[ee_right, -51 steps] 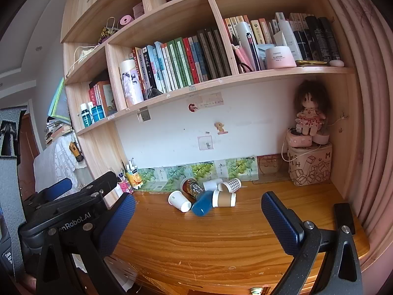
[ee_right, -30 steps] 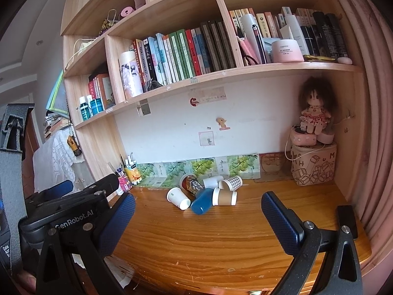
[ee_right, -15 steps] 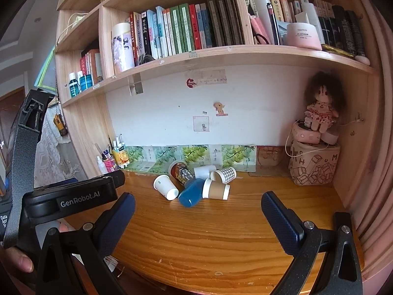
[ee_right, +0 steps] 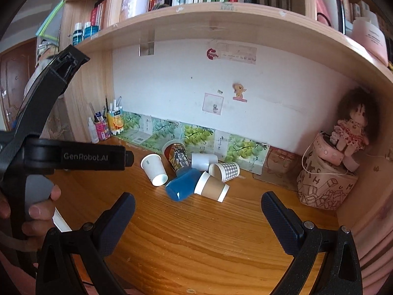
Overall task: Flip cup upright
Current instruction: 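Move the left tool toward the blue plastic cup lying on its side, then lower the left tool over the blue cup and close its fingers on it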
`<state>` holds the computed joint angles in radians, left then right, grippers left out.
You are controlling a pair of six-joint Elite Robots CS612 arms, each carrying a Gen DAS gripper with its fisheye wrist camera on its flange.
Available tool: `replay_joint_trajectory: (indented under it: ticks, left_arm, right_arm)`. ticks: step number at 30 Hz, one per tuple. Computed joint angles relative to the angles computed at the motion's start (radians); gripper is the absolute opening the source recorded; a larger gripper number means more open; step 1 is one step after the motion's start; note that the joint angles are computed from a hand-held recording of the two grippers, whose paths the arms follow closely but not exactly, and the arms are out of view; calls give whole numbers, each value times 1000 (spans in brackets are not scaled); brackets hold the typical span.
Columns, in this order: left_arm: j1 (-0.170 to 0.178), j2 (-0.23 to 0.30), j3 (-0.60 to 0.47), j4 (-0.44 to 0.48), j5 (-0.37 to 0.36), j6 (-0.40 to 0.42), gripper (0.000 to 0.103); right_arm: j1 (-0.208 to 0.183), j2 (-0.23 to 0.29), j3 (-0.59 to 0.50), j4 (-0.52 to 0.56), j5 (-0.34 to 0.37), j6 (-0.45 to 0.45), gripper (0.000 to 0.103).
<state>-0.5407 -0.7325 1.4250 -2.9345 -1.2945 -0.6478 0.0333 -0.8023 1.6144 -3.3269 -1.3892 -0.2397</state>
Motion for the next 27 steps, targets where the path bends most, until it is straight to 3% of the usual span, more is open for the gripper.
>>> replay_joint_trajectory:
  ticks: [7,14,23,27]
  left_arm:
    - [41,74,-148,112,-111,14,102]
    - [71,164,-335,323,-219,93,102]
    - [78,295,-594,622,-211,223,102]
    - [85,359,-716,749,-251,255,102]
  right_arm:
    - [-3,56,-86,117,10,-30,103]
    - [-7,106,-156,225,53,-27,103]
    - [-7,152,-216,308,39,0,103]
    - [-4,163,-230,313,8,22,103]
